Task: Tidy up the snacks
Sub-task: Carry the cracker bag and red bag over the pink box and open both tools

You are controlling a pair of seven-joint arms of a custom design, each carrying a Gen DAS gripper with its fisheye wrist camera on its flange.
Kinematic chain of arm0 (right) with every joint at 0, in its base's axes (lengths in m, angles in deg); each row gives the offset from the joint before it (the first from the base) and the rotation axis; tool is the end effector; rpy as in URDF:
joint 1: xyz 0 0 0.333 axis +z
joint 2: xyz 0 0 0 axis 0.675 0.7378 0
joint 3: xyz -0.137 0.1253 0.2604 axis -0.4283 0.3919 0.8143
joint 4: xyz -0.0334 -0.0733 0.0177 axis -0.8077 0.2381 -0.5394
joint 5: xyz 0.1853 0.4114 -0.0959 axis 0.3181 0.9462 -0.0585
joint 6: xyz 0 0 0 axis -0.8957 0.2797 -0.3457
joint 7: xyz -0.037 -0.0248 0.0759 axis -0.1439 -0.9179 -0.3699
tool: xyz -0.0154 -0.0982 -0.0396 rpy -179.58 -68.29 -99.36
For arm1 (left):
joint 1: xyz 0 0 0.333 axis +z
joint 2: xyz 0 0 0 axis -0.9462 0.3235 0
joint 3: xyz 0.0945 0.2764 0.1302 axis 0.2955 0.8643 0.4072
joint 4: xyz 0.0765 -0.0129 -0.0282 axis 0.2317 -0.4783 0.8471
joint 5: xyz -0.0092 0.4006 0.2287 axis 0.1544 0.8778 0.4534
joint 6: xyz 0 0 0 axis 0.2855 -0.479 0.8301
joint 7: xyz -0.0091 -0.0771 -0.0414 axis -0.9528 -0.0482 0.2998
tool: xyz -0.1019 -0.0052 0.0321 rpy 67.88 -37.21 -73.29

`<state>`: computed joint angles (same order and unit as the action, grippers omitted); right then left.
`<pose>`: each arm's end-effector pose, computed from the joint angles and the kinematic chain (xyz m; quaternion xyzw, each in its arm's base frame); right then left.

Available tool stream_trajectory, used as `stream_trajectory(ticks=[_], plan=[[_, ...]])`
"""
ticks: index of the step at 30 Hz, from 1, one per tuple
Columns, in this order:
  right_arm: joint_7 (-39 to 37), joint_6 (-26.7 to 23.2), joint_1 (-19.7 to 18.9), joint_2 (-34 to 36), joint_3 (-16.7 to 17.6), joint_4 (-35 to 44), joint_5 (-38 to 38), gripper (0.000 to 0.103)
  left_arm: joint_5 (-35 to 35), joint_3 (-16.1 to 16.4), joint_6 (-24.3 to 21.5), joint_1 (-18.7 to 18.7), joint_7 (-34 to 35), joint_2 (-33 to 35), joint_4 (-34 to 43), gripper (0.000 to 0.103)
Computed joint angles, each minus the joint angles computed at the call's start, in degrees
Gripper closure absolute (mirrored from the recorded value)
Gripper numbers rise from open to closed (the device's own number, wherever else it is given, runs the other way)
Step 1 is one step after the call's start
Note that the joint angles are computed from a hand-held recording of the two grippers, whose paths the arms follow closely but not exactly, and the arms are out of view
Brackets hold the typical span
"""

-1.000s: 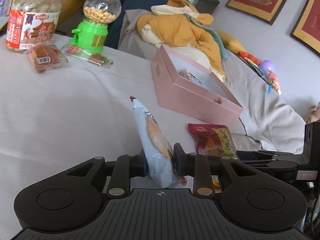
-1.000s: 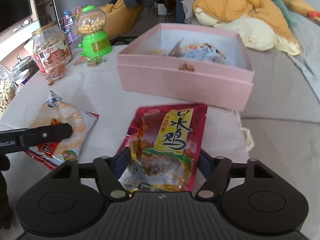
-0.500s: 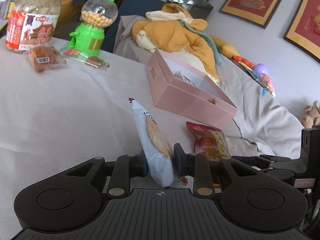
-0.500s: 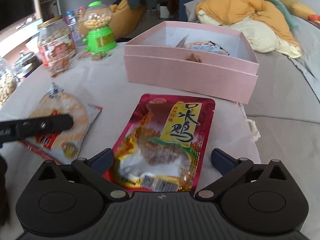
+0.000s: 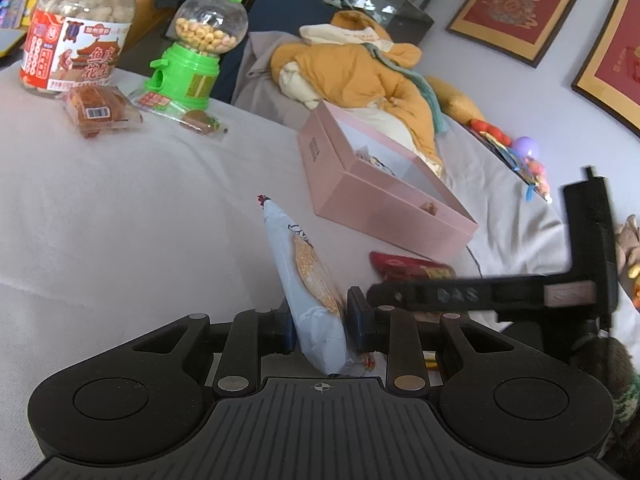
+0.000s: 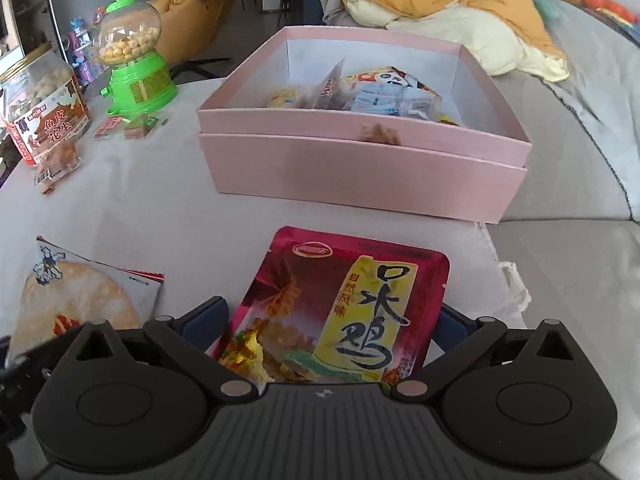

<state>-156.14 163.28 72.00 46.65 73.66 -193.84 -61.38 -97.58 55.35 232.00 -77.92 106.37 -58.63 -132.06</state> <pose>0.5526 0.3746 0.3467 -0.5158 0.7962 -0.2604 0.1797 0.5921 -0.1974 0.3158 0.4557 -0.7314 0.5065 0.0292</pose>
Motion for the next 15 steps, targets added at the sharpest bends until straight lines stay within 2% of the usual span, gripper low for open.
stream_trajectory(ticks=[2,3,4,5,7,10,15], plan=[[-3.8,4.1,-0.7,-1.9,0.3,-2.3,-0.1,0.021,0.0,0.0,-0.1,0.0,0.1,0.0,0.0,0.073],[-6.6,6.5,-1.0,-3.4,0.5,-4.0,-0.3,0.034,0.0,0.0,-0.2,0.0,0.1,0.0,0.0,0.073],[-9.3,7.4,-1.1,-4.8,1.0,-5.3,0.1,0.045,0.1,0.0,-0.3,0.0,0.0,0.0,0.0,0.073],[-11.1,7.3,-1.1,-5.6,1.4,-5.9,0.5,0.049,0.1,0.0,-0.3,0.0,0.0,0.0,0.0,0.073],[-14.0,6.3,-0.9,-7.3,2.3,-7.0,1.0,0.065,0.2,0.0,-0.4,0.1,-0.1,0.1,0.1,0.073],[-14.3,5.8,-0.7,-9.2,3.2,-8.0,-0.2,0.074,0.2,0.0,-0.3,0.1,0.1,0.2,0.1,0.073],[-12.6,5.5,-1.3,-8.6,3.4,-6.5,-1.6,0.078,0.2,0.0,-0.4,0.1,0.0,0.1,0.1,0.073]])
